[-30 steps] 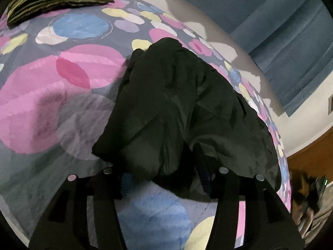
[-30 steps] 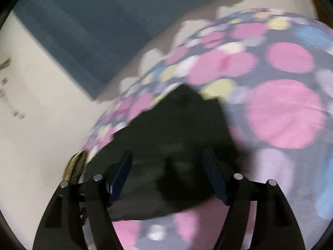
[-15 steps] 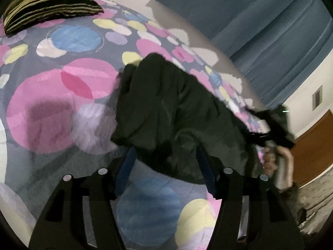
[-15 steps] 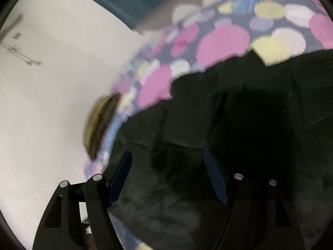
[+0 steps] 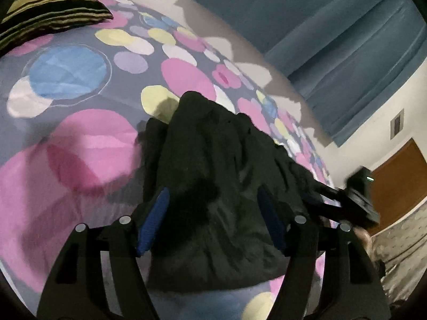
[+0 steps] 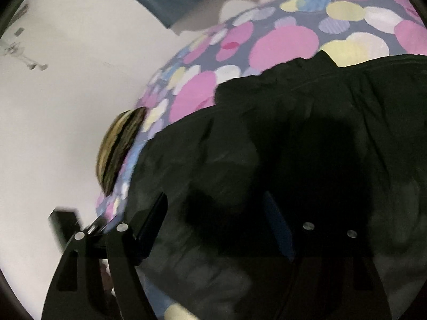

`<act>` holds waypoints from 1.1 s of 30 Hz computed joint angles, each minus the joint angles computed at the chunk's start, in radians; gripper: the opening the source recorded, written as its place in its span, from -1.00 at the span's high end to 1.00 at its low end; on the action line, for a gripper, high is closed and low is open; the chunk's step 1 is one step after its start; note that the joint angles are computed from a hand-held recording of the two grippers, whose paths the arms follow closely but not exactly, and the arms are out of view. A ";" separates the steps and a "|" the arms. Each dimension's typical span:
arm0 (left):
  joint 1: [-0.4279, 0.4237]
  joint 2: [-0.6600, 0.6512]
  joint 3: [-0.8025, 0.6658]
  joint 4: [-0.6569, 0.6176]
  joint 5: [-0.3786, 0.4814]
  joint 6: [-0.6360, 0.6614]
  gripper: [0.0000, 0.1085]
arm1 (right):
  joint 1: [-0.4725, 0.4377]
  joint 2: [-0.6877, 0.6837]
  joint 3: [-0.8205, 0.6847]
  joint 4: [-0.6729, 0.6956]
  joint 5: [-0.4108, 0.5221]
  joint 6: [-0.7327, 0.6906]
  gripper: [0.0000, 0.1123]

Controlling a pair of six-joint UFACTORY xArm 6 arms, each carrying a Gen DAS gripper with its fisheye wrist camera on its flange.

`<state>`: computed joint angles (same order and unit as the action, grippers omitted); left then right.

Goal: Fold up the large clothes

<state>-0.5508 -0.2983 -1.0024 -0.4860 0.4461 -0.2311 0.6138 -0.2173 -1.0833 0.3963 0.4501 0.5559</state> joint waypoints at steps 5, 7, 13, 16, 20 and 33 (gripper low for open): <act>0.033 0.080 -0.076 -0.019 0.047 0.080 -0.25 | 0.056 -0.058 0.056 -0.046 -0.015 0.046 -0.35; 0.047 0.102 -0.096 -0.086 0.077 0.133 -0.25 | 0.065 -0.037 0.054 -0.051 -0.005 0.043 -0.35; 0.059 0.097 -0.088 -0.096 0.076 0.131 -0.25 | 0.067 -0.021 0.087 0.034 -0.046 -0.021 -0.35; 0.070 0.074 -0.065 -0.043 0.074 0.092 -0.25 | 0.084 -0.059 0.095 -0.086 -0.043 0.073 -0.35; 0.086 0.092 -0.078 -0.160 0.131 0.186 -0.26 | 0.119 -0.080 0.099 -0.176 -0.020 0.134 -0.35; 0.138 0.256 -0.210 -0.409 0.334 0.344 -0.14 | 0.127 -0.042 0.131 -0.055 -0.036 0.016 -0.42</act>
<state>-0.4133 -0.0426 -1.2119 -0.8947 0.7798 0.1130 0.7407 -0.2594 -0.9522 0.3409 0.4143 0.5723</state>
